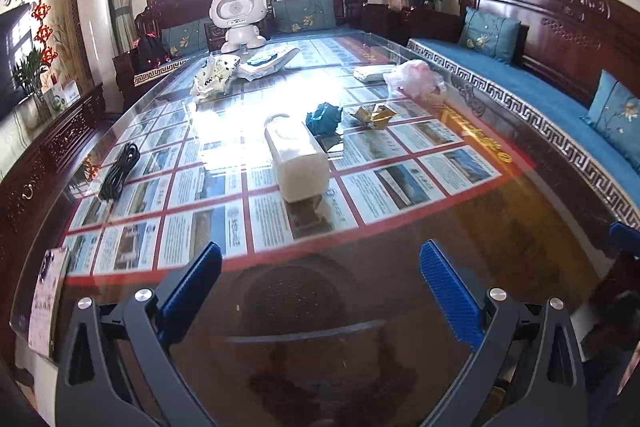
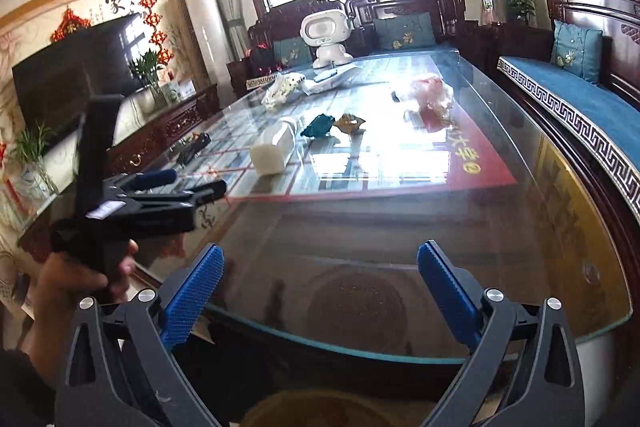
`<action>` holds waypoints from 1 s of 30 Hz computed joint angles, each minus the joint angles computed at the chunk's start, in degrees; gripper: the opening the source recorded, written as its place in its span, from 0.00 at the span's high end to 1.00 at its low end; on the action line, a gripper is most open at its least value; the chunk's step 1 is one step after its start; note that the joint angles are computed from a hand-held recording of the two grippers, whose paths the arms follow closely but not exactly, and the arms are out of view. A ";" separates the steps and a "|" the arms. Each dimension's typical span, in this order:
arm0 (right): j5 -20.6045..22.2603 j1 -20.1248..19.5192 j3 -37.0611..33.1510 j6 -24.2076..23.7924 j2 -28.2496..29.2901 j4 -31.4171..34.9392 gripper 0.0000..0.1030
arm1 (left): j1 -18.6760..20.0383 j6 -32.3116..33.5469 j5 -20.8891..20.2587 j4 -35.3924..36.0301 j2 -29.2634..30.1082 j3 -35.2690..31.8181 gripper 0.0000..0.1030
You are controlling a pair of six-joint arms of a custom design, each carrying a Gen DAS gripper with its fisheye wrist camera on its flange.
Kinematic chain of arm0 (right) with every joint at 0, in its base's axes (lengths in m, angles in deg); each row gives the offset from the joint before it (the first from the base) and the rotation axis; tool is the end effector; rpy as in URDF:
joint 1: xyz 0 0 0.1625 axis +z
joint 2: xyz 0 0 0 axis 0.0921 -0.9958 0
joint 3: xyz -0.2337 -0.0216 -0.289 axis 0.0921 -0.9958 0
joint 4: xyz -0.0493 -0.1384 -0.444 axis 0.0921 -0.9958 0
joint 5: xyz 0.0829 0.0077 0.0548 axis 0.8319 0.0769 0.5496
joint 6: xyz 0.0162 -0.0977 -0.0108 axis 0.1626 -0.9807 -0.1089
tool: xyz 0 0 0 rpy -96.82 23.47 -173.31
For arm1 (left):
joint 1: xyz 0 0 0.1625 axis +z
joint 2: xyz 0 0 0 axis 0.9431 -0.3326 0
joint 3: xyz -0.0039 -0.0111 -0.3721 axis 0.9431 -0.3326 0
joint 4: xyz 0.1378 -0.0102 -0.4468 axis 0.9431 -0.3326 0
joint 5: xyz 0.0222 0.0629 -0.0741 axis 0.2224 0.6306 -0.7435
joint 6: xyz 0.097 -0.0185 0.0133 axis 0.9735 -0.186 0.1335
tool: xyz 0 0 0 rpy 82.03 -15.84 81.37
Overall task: Collect trash
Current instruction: 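Return both tools to the table and grasp the white plastic bottle with the left gripper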
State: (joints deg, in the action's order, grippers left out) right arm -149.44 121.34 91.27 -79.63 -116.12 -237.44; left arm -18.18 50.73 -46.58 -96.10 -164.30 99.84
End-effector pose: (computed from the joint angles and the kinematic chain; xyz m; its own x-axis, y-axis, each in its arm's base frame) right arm 0.3486 -0.3772 0.1584 -0.8518 0.1128 0.5116 -0.3855 0.5262 -0.7579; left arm -0.2218 -0.5928 0.2720 -0.5182 0.5846 -0.6242 0.8380 0.4928 -0.2341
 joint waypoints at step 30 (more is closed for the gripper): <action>9.25 -9.06 -5.58 -3.88 -0.74 3.49 0.08 | 5.61 -15.09 -1.18 13.50 25.91 -29.77 0.50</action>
